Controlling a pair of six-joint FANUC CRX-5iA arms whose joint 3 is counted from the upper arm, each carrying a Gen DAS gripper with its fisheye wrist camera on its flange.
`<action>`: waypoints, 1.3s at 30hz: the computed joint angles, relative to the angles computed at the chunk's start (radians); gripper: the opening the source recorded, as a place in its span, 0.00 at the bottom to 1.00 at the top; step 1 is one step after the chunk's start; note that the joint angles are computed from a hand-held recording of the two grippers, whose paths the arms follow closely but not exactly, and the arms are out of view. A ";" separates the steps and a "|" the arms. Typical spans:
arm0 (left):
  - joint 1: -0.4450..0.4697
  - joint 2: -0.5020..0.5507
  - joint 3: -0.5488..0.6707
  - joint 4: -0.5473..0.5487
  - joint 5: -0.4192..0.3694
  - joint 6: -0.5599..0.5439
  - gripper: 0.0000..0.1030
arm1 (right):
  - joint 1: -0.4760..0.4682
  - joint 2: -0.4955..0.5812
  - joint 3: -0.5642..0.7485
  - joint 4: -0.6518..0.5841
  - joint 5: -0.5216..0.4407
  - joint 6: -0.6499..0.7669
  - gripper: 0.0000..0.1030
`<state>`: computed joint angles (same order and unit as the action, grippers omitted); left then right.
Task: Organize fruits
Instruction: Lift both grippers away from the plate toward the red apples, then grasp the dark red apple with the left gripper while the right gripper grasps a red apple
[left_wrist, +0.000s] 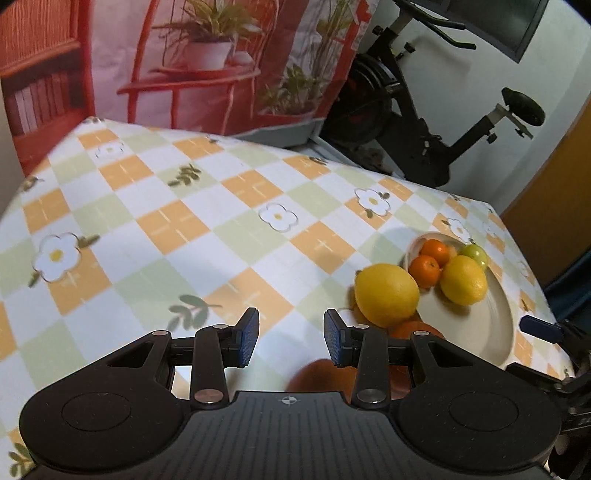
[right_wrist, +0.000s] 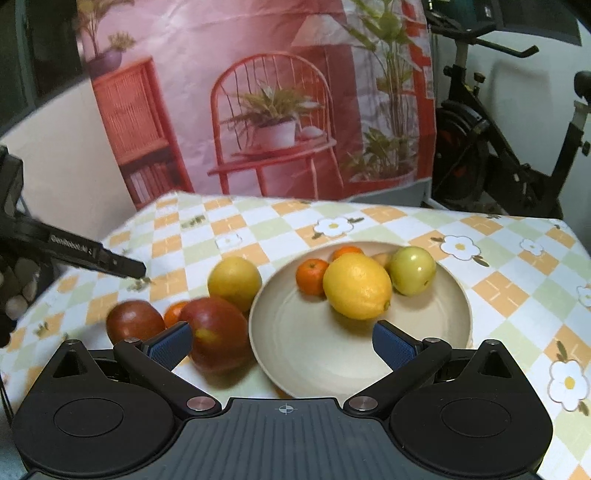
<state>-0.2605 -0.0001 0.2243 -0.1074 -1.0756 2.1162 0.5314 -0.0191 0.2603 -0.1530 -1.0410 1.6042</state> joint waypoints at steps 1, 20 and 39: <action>0.000 -0.008 -0.017 0.008 0.009 -0.002 0.39 | 0.007 0.002 0.003 0.009 -0.011 -0.004 1.00; 0.066 -0.086 -0.189 0.191 0.123 -0.064 0.39 | 0.021 0.028 0.046 -0.020 -0.137 -0.027 0.99; 0.037 -0.210 -0.272 0.173 0.101 -0.049 0.39 | 0.087 0.090 0.141 -0.164 -0.275 0.192 0.88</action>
<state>-0.2234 -0.2104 -0.0479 0.0656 -0.9746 2.0673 0.6186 0.0712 0.4014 -0.3168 -1.3161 1.7959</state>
